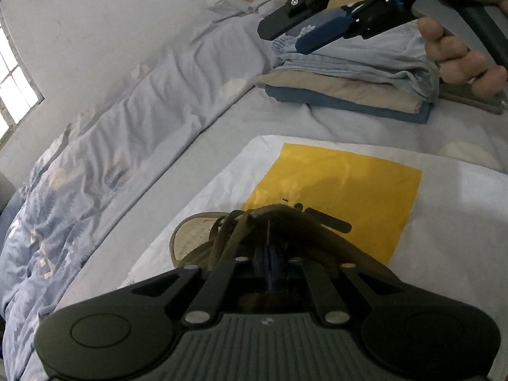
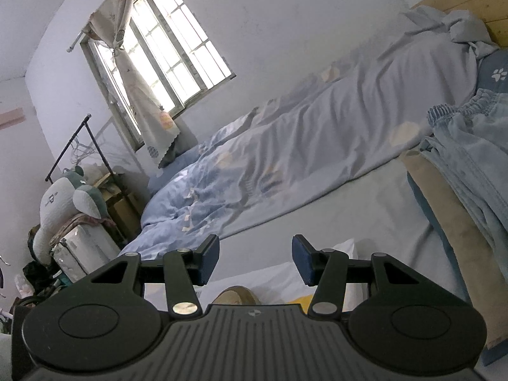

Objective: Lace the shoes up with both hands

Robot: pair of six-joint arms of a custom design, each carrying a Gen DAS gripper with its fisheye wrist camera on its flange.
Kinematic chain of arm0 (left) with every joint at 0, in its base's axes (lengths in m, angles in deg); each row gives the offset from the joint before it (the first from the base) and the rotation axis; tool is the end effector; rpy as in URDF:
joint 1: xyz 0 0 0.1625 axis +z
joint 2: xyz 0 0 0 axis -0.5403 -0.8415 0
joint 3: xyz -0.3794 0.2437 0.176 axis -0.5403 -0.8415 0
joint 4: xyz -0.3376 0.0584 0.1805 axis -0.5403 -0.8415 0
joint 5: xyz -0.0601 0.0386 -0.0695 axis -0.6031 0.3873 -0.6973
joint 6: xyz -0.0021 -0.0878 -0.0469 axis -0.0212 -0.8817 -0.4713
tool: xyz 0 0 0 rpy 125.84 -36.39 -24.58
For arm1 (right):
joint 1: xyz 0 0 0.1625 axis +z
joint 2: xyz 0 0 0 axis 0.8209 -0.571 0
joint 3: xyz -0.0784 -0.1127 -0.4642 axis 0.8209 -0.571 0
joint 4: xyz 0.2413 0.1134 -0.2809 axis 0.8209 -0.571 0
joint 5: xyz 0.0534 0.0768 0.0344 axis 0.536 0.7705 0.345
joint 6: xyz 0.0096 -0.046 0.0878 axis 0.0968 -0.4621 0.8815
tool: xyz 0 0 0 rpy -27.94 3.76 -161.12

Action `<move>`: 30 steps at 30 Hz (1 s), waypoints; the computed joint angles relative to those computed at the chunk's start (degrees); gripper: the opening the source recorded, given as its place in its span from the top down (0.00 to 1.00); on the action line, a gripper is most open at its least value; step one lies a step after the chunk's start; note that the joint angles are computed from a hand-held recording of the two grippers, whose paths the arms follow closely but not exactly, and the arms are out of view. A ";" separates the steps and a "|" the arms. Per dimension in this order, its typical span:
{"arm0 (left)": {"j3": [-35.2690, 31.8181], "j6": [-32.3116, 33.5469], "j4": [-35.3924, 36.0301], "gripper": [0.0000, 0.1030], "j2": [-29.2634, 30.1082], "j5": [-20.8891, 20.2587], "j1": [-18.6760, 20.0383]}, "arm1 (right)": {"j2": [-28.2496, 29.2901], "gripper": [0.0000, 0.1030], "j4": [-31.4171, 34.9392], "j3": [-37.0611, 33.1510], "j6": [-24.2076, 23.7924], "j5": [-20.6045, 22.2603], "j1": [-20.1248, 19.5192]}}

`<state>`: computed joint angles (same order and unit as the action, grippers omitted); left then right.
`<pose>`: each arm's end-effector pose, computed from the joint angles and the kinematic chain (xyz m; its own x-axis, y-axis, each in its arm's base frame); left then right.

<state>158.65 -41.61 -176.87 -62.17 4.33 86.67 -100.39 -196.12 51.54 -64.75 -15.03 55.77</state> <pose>-0.0127 -0.3793 0.3201 -0.3021 0.3820 -0.8734 0.8457 0.5301 -0.0607 0.3586 -0.5395 0.0224 -0.8220 -0.5595 0.1064 -0.4619 0.5457 -0.6992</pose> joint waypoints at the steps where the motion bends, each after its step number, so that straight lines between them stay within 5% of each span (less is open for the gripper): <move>1: 0.03 -0.11 -0.13 0.99 0.09 0.04 -0.01 | -0.05 0.48 0.03 0.06 -0.08 0.03 0.01; 30: -0.60 7.30 -2.36 0.99 1.15 0.22 0.50 | -0.24 0.48 1.67 0.19 -1.07 -0.18 0.56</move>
